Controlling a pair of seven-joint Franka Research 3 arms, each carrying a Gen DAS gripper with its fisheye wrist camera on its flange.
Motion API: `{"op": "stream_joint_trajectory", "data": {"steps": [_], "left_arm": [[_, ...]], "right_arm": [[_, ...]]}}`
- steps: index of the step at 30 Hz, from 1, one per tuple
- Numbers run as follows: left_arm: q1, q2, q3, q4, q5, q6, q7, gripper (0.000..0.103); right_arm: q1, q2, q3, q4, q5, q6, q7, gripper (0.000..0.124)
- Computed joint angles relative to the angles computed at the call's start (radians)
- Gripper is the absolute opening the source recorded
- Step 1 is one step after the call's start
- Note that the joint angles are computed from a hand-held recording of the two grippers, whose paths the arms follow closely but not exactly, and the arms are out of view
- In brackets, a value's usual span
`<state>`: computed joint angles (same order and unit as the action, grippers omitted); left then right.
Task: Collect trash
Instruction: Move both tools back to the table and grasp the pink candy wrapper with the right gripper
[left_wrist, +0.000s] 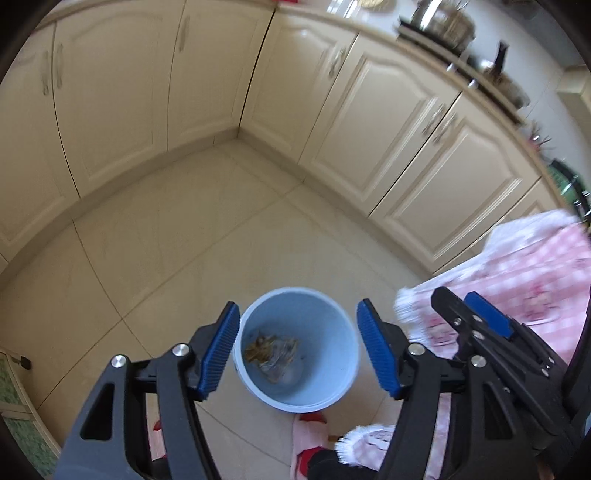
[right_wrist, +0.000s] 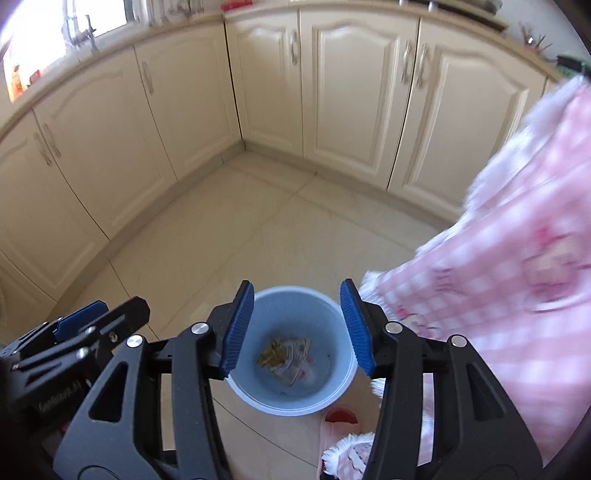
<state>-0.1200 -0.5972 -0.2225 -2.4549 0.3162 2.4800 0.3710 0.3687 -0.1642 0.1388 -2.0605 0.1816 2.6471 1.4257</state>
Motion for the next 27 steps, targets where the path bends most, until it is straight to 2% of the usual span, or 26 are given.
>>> {"op": "stream_joint_trajectory", "data": {"steps": [5,9,12,15,18,21,24,27], "left_arm": [[-0.026,-0.099,-0.076,0.093,0.046,-0.121,-0.019,0.068],[-0.059,-0.084,-0.129,0.214,0.083,-0.142,-0.005,0.069],[-0.091,-0.019,-0.168,0.329,0.105,-0.128,0.020,0.071],[-0.111,0.074,-0.220,0.450,0.136,-0.135,0.038,0.072],[-0.139,0.175,-0.254,0.556,0.167,-0.150,0.051,0.072],[-0.183,0.273,-0.275,0.646,0.193,-0.169,0.057,0.072],[-0.228,0.351,-0.277,0.713,0.220,-0.199,0.078,0.072],[-0.275,0.392,-0.269,0.746,0.238,-0.230,0.093,0.072]], "right_arm": [[0.006,-0.219,-0.033,-0.088,0.076,0.044,-0.087,0.050],[-0.034,-0.390,-0.058,-0.144,0.091,0.061,-0.110,0.053],[-0.090,-0.527,-0.095,-0.199,0.091,0.077,-0.139,0.058],[-0.205,-0.645,-0.127,-0.259,0.062,0.084,-0.142,0.065],[-0.305,-0.684,-0.160,-0.277,0.044,0.031,-0.130,0.070],[-0.372,-0.704,-0.185,-0.306,0.030,-0.027,-0.133,0.076],[-0.372,-0.687,-0.235,-0.287,0.069,-0.153,-0.128,0.076],[-0.355,-0.645,-0.280,-0.245,0.124,-0.234,-0.139,0.076]]}}
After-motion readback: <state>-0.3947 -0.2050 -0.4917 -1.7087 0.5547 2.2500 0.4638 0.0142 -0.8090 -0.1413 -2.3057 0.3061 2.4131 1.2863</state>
